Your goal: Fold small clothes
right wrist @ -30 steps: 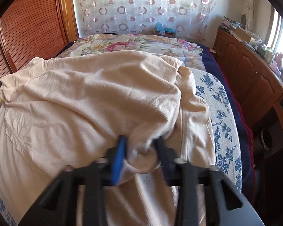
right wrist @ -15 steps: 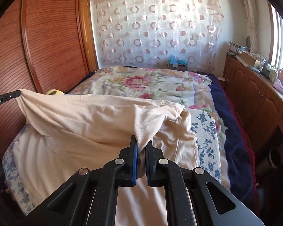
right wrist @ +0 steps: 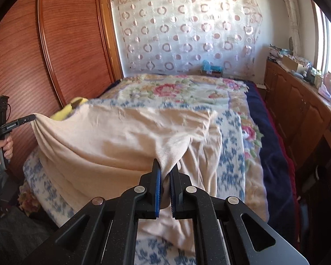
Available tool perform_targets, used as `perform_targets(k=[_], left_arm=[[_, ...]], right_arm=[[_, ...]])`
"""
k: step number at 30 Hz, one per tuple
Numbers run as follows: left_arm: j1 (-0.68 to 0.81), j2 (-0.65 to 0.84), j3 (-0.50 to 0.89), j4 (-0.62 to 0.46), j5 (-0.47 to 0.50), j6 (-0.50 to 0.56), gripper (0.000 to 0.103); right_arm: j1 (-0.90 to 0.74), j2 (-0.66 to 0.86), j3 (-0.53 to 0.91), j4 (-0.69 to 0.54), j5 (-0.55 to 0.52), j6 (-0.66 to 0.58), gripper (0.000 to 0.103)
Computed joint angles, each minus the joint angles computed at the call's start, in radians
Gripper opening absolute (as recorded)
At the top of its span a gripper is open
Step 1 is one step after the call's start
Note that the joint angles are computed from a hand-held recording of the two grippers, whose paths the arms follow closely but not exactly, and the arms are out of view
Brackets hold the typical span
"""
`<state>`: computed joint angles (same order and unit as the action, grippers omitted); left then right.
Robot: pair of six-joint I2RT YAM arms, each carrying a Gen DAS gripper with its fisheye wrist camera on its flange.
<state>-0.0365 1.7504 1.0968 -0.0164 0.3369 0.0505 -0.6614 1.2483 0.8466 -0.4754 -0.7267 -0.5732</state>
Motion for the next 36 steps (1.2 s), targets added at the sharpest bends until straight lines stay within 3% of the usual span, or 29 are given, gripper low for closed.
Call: perform_targets(k=[9, 12, 15, 16, 18, 19, 20, 22, 28, 36], left_arm=[[-0.019, 0.065, -0.063, 0.021, -0.091, 0.000, 0.003], [-0.024, 0.066, -0.077, 0.021, -0.105, 0.004, 0.003], [-0.022, 0.059, -0.091, 0.020, -0.118, 0.019, 0.004], [-0.021, 0.056, -0.094, 0.021, -0.123, 0.024, 0.006], [-0.021, 0.054, -0.099, 0.026, -0.118, 0.021, 0.037], [-0.020, 0.047, -0.109, 0.036, -0.113, 0.019, 0.046], [-0.018, 0.048, -0.110, 0.038, -0.111, 0.020, 0.049], [-0.016, 0.056, -0.101, 0.027, -0.116, 0.016, 0.066], [-0.016, 0.087, -0.078, 0.022, -0.131, -0.005, 0.067], [-0.027, 0.109, -0.062, 0.009, -0.163, -0.007, 0.067]], right_arm=[[0.090, 0.126, -0.114, 0.187, 0.194, 0.048, 0.007], [0.112, 0.146, -0.118, 0.224, 0.214, 0.071, 0.008], [0.111, 0.109, -0.148, 0.242, 0.234, 0.080, 0.025], [0.112, 0.076, -0.165, 0.241, 0.233, 0.087, 0.030], [0.114, 0.035, -0.182, 0.252, 0.237, 0.107, 0.041], [0.100, -0.006, -0.210, 0.255, 0.230, 0.104, 0.048], [0.102, -0.027, -0.219, 0.263, 0.232, 0.113, 0.050], [0.103, -0.072, -0.243, 0.269, 0.226, 0.121, 0.055], [0.217, -0.099, -0.309, 0.367, 0.258, 0.191, 0.066], [0.417, 0.066, -0.342, 0.527, 0.385, 0.298, 0.066]])
